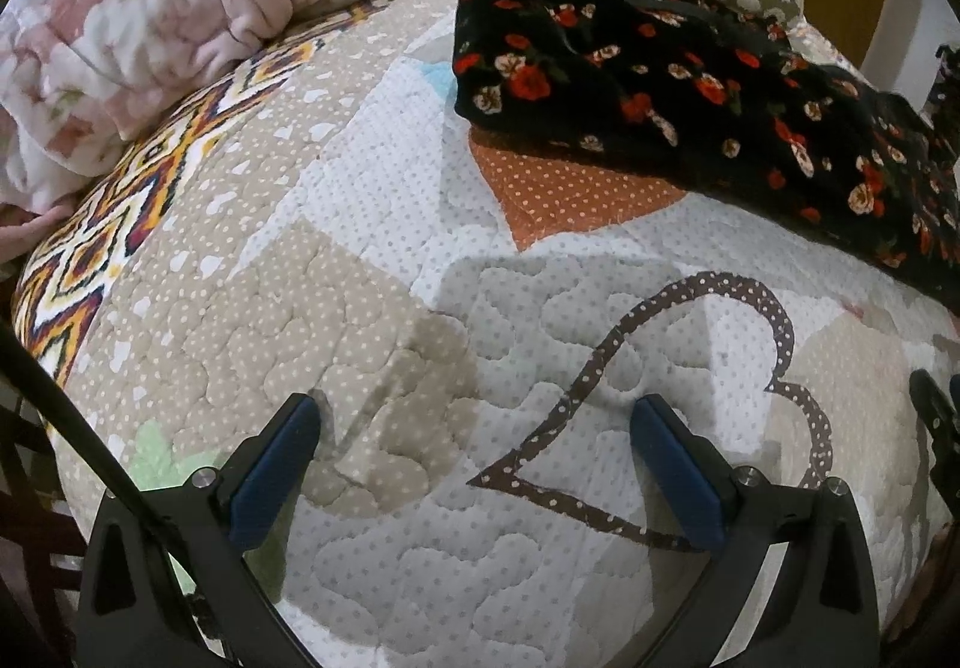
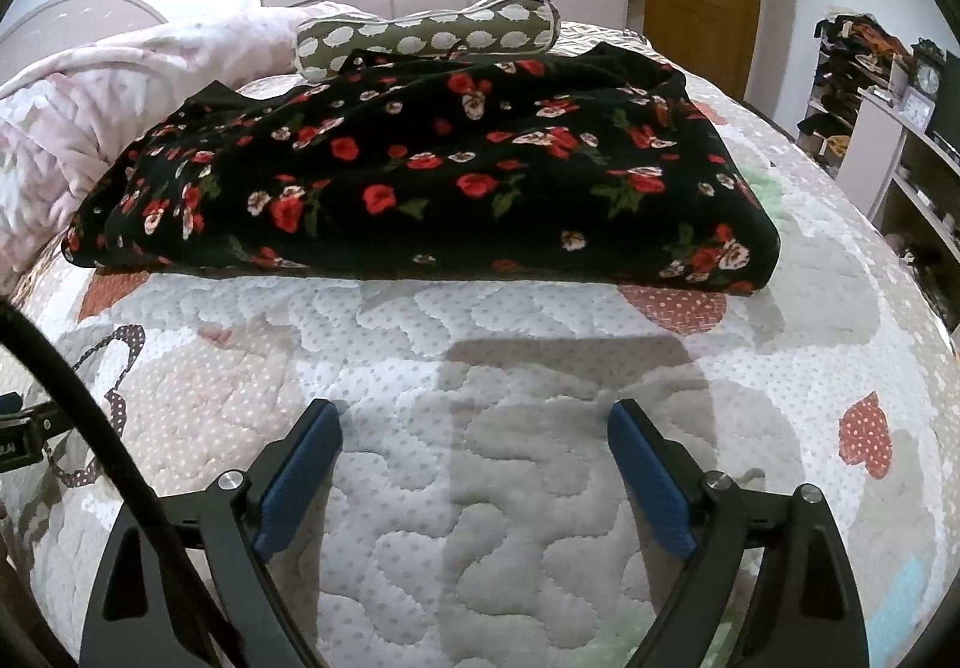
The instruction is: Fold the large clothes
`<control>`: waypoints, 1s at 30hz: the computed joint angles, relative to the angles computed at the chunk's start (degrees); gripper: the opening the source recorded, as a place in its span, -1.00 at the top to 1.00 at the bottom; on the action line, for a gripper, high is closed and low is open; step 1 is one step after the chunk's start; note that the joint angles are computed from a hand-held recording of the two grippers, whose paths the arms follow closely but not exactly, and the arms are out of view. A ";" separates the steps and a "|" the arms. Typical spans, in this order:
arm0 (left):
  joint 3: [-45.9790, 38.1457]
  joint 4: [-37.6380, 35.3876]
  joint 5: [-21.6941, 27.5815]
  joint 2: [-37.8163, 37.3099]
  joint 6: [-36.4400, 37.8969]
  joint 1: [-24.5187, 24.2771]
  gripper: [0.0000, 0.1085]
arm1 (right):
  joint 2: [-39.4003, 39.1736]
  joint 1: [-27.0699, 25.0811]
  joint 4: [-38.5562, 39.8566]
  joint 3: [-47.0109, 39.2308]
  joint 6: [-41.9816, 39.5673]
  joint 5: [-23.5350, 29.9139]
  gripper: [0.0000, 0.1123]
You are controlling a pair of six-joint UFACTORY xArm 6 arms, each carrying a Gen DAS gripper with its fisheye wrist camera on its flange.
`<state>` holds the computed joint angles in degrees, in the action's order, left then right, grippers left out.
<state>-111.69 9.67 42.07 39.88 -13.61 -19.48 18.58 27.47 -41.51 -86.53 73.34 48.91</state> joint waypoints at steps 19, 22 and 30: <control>5.26 -3.52 -5.34 -2.49 5.16 0.63 -0.90 | 1.62 0.46 0.74 -2.27 -1.01 2.31 -0.72; 5.71 -3.25 -5.66 -2.71 5.12 0.60 -0.90 | 1.58 0.49 0.60 -2.20 -0.85 2.32 -0.72; 5.19 -2.87 -5.01 -2.53 4.79 0.50 -0.90 | 1.49 0.47 0.63 -2.06 -0.85 2.20 -0.72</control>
<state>-106.50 6.80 37.06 37.36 -8.82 -18.99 20.07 27.94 -40.88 -88.59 72.49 51.12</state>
